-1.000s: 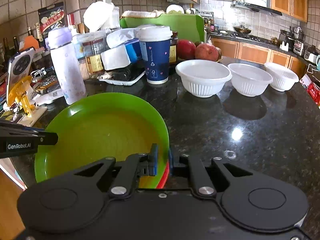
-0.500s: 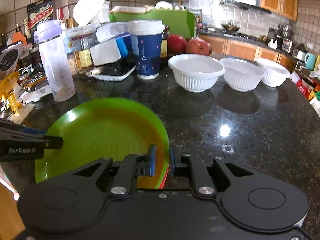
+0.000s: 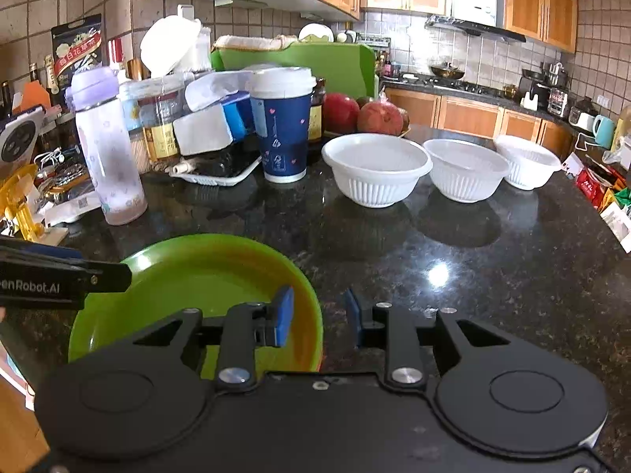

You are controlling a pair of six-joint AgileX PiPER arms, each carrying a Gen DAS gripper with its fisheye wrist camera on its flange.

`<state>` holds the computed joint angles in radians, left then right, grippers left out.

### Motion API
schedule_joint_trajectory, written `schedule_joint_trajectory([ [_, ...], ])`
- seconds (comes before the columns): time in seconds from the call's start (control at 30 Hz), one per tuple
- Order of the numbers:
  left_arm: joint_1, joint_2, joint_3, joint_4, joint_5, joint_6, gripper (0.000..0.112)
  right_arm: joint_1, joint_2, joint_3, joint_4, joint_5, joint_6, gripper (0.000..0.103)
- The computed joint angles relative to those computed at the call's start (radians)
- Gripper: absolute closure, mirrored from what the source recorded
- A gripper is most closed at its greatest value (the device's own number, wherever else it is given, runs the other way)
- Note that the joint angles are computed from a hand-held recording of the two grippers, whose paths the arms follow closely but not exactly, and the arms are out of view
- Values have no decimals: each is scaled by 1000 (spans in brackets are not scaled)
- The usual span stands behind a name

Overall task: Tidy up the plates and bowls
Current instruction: 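Lower the green plate onto the plate stack and open the left tool, then move the open left tool to the rim of a white bowl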

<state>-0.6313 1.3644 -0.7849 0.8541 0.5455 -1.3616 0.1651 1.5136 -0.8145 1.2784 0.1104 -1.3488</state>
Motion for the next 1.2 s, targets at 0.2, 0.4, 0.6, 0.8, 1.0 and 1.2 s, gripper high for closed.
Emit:
schedule_joint_trajectory([
  [0.2,-35,19,-28,99,-13,-205,49,-81,-28,4,89,44,-122,74],
  [0.4,-128,72,-76,347,33,-542,36,-240,-30,-16,178,146,-274,71],
  [0.6,-228,184,-216,416,128,-626,25,-422,36,-104,142,290,-319,67],
  [0.8,-321,380,-468,387,318,-601,25,-592,157,-265,94,458,-338,64],
  [1.0,-341,567,-756,321,394,-477,25,-719,302,-478,68,574,-351,61],
  [1.2,-334,771,-1126,191,476,-206,28,-786,502,-812,-47,692,-189,61],
])
